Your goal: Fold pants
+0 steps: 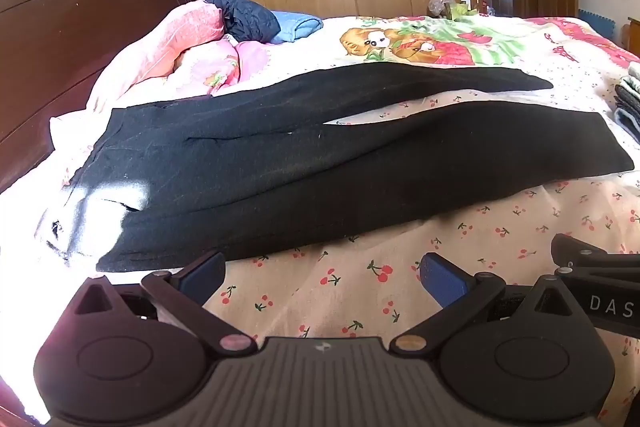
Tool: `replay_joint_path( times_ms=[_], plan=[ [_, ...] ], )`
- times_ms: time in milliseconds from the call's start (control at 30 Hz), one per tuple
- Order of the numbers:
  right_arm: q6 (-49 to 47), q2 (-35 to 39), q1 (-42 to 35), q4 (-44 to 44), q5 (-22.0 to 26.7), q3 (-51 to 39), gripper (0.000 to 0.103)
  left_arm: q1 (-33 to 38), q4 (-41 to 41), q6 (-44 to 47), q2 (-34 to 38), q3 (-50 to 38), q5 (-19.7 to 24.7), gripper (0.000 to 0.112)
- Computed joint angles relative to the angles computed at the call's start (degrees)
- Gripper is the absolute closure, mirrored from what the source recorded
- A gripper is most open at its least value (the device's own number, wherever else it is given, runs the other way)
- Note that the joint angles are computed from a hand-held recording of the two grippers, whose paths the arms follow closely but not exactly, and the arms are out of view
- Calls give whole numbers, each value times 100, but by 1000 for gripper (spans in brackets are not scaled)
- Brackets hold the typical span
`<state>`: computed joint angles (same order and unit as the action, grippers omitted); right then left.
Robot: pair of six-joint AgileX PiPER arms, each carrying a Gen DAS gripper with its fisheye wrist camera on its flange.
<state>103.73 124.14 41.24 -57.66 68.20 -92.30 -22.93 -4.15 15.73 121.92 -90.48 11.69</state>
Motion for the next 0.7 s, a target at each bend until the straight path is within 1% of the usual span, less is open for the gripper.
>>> replay_joint_path(
  times_ms=[133,233,267,300,367,467,500,533,700],
  plan=[
    [-14,8,12,29,27,-35,1,30,-252,253,15,-49,70,9],
    [-46,31,35,73,78,-106,1,63,-337,371,84,-69,37,9],
    [-10,23,-23,64,-42,-12,1,75,-412,450,98,-84,48,9],
    [-8,25,-17,77,-36,-17,1,85,-449,487,110,-100,61,9],
    [-59,80,-19,123,-16,-116,1,30,-179,190,88,-45,4,9],
    [-79,124,12,180,34,-196,1,54,-402,424,105,-52,22,9],
    [-47,8,-84,173,-135,15,1,19,-225,269,160,-152,98,9],
    [-59,4,-91,204,-134,0,1,12,-224,286,158,-144,83,9],
    [97,-82,-136,211,-237,141,1,9,-841,989,135,-102,19,9]
  ],
)
